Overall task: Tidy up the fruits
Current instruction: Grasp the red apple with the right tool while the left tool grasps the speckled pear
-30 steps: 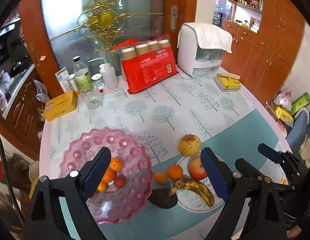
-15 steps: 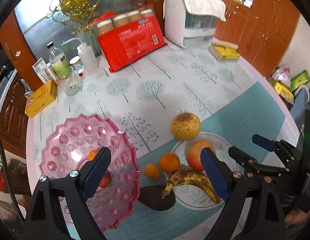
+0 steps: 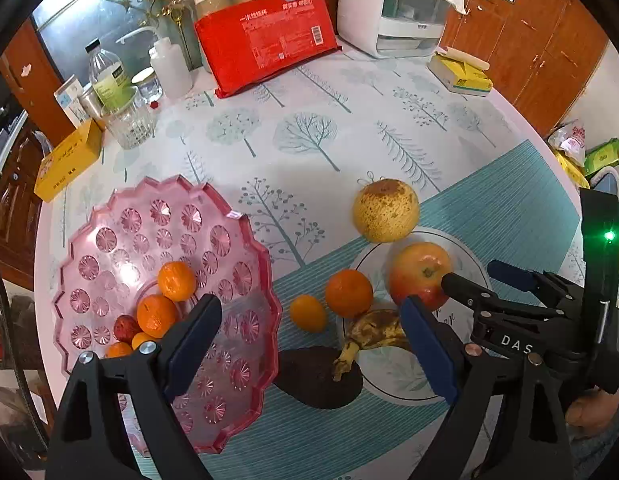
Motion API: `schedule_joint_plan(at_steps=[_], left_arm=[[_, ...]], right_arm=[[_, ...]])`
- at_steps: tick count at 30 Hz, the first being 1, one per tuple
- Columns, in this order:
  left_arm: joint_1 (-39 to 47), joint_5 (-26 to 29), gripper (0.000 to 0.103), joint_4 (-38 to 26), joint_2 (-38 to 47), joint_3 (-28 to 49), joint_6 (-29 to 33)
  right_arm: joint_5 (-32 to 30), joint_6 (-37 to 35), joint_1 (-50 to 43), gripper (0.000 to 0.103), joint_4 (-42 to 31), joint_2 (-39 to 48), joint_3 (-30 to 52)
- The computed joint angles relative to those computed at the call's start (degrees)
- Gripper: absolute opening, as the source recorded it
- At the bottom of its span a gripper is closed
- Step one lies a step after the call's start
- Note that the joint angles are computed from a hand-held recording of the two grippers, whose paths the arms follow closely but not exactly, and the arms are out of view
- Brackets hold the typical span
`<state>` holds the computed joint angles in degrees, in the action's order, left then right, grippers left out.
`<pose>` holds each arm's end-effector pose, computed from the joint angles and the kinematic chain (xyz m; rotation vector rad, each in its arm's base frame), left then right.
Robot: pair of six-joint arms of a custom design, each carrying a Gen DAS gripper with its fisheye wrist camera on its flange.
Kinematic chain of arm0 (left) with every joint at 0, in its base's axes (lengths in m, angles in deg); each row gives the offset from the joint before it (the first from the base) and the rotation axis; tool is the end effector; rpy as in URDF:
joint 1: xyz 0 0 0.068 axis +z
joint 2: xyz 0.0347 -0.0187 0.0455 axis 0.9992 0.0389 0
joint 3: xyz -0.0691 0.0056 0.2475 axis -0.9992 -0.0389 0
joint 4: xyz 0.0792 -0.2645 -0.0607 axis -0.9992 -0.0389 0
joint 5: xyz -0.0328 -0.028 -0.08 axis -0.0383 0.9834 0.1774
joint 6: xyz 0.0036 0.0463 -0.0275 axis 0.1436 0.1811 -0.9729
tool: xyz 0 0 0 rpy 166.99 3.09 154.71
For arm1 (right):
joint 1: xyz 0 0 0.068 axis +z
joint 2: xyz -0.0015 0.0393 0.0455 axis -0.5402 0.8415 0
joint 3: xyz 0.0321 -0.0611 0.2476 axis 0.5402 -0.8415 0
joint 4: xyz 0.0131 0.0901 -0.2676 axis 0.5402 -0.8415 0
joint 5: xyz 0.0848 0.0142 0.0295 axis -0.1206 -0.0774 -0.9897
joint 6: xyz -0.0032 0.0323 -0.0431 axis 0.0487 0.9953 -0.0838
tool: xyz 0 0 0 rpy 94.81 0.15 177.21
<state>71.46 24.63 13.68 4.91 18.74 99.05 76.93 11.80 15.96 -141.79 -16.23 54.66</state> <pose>0.3229 -0.1046 0.2624 1.2676 2.4774 -0.3146 0.1672 0.1693 0.2134 1.1113 2.4682 0.0746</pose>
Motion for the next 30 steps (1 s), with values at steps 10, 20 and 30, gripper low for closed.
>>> schedule_joint_plan(at_steps=[10, 20, 30], left_arm=[[0.4, -0.3, 0.090, 0.6, 2.3, -0.1, -0.3], [0.3, -1.0, 0.090, 1.0, 4.0, 0.8, -1.3], [-1.6, -1.9, 0.090, 2.0, 4.8, 0.9, -3.5]], right_arm=[[-2.2, -4.7, -4.0, 0.074, 7.1, 0.7, -2.4], [-7.6, -9.1, -8.3, 0.079, 17.9, 1.4, -6.5], [-7.2, -9.1, -8.0, 0.065, 21.0, -0.1, -9.6]])
